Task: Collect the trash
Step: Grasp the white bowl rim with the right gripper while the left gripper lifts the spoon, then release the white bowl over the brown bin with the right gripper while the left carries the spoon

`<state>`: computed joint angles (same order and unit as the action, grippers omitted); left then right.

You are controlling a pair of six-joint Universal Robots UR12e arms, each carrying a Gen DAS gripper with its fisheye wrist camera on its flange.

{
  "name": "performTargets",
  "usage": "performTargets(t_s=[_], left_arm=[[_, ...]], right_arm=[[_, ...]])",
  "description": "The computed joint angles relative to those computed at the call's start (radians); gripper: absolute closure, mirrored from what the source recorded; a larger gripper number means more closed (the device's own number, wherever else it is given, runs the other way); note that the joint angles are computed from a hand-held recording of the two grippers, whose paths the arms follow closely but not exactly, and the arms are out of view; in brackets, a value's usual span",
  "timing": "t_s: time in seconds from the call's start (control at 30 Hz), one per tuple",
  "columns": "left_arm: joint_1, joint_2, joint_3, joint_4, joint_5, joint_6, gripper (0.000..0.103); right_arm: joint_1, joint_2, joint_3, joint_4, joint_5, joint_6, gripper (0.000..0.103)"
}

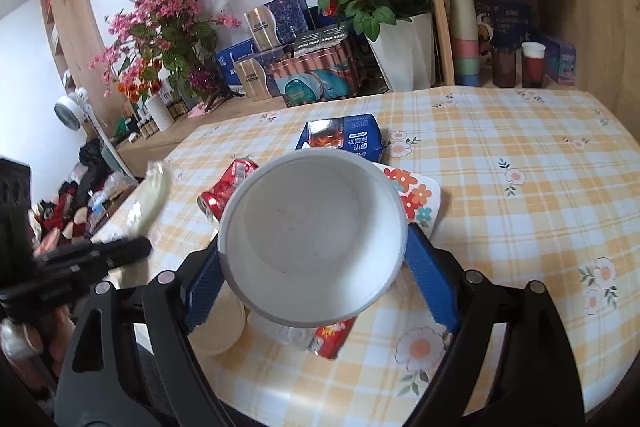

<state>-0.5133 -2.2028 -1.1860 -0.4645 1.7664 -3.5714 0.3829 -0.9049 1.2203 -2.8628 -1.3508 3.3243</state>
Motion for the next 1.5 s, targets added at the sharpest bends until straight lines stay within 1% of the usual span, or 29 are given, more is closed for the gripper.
performTargets(t_s=[0.13, 0.43, 0.63, 0.87, 1.17, 1.4, 1.5], left_arm=[[-0.01, 0.033, -0.039, 0.021, 0.03, -0.002, 0.09], [-0.033, 0.105, -0.136, 0.082, 0.063, -0.015, 0.091], [-0.052, 0.146, -0.193, 0.131, 0.087, -0.021, 0.091], [-0.072, 0.181, -0.237, 0.167, 0.114, -0.025, 0.091], [-0.094, 0.22, -0.291, 0.193, 0.15, -0.046, 0.09], [-0.098, 0.226, -0.32, 0.201, 0.158, -0.078, 0.09], [-0.096, 0.226, -0.328, 0.203, 0.15, -0.088, 0.091]], right_arm=[[0.006, -0.031, 0.044, -0.013, -0.008, 0.0, 0.02], [0.028, -0.106, 0.159, -0.035, -0.046, -0.036, 0.02], [0.043, -0.146, 0.216, -0.051, -0.063, -0.05, 0.02], [0.058, -0.187, 0.275, -0.076, -0.071, -0.059, 0.02], [0.066, -0.218, 0.329, -0.107, -0.058, -0.045, 0.02], [0.073, -0.216, 0.354, -0.13, -0.037, -0.043, 0.02], [0.072, -0.209, 0.357, -0.114, -0.017, -0.038, 0.019]])
